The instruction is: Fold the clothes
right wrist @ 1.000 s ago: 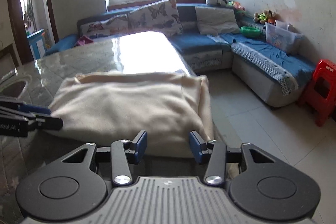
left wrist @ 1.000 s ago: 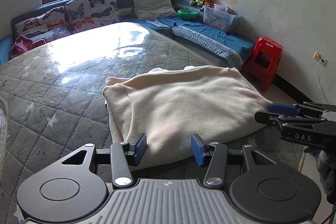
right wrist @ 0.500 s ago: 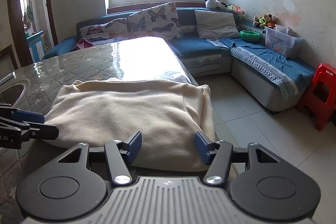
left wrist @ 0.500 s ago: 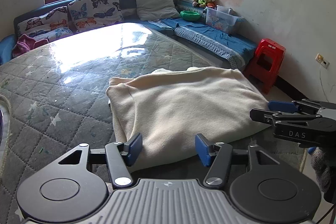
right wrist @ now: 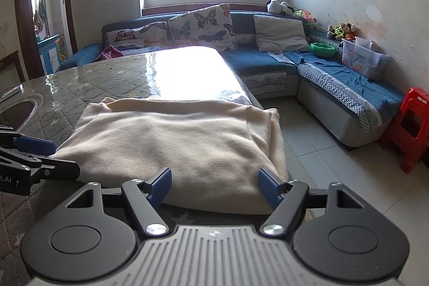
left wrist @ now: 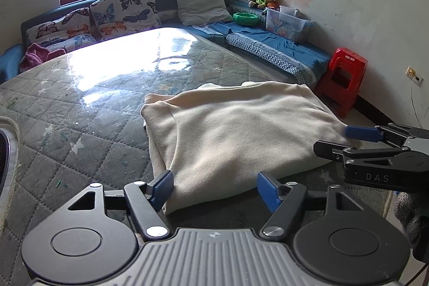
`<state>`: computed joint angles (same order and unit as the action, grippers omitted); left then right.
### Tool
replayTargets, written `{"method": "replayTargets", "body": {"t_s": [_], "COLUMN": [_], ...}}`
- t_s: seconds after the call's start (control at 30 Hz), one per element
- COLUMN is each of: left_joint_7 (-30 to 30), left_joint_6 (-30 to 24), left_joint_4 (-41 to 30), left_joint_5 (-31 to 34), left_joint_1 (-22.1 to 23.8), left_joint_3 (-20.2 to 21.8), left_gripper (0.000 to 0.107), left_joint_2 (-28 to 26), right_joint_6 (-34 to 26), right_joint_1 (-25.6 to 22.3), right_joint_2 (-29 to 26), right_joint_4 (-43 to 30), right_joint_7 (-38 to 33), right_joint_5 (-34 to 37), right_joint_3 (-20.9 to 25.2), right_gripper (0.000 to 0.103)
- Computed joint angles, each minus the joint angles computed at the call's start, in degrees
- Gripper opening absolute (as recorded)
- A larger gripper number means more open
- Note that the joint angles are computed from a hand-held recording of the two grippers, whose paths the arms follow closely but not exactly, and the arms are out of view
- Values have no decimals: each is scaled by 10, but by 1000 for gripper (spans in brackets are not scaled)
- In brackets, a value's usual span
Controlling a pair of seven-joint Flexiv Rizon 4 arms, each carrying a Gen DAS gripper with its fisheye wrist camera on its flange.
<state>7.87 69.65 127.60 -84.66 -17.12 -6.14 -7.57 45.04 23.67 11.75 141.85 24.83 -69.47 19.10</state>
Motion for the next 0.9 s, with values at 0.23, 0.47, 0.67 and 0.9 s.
{"method": "replayTargets", "body": {"t_s": [0.23, 0.47, 0.67, 0.9], "left_joint_7": [3, 7, 13, 19], "left_joint_6": [1, 1, 1, 4], "left_joint_4": [5, 10, 16, 17], "left_joint_5": [0, -5, -12, -19], "left_joint_1": [0, -2, -3, -6], "left_joint_3": [2, 4, 5, 6], "left_gripper": [82, 87, 92, 97], "left_joint_2": [5, 10, 15, 17], "right_joint_6": [-11, -17, -30, -45], "right_joint_1": [5, 10, 15, 22], "right_joint_2": [2, 2, 4, 0], "right_joint_4": [-2, -3, -4, -9], "right_joint_7": [3, 5, 11, 11], "right_joint_5": [4, 8, 11, 17], "right_joint_3": [5, 9, 13, 16], "right_gripper": [84, 87, 95, 101]}}
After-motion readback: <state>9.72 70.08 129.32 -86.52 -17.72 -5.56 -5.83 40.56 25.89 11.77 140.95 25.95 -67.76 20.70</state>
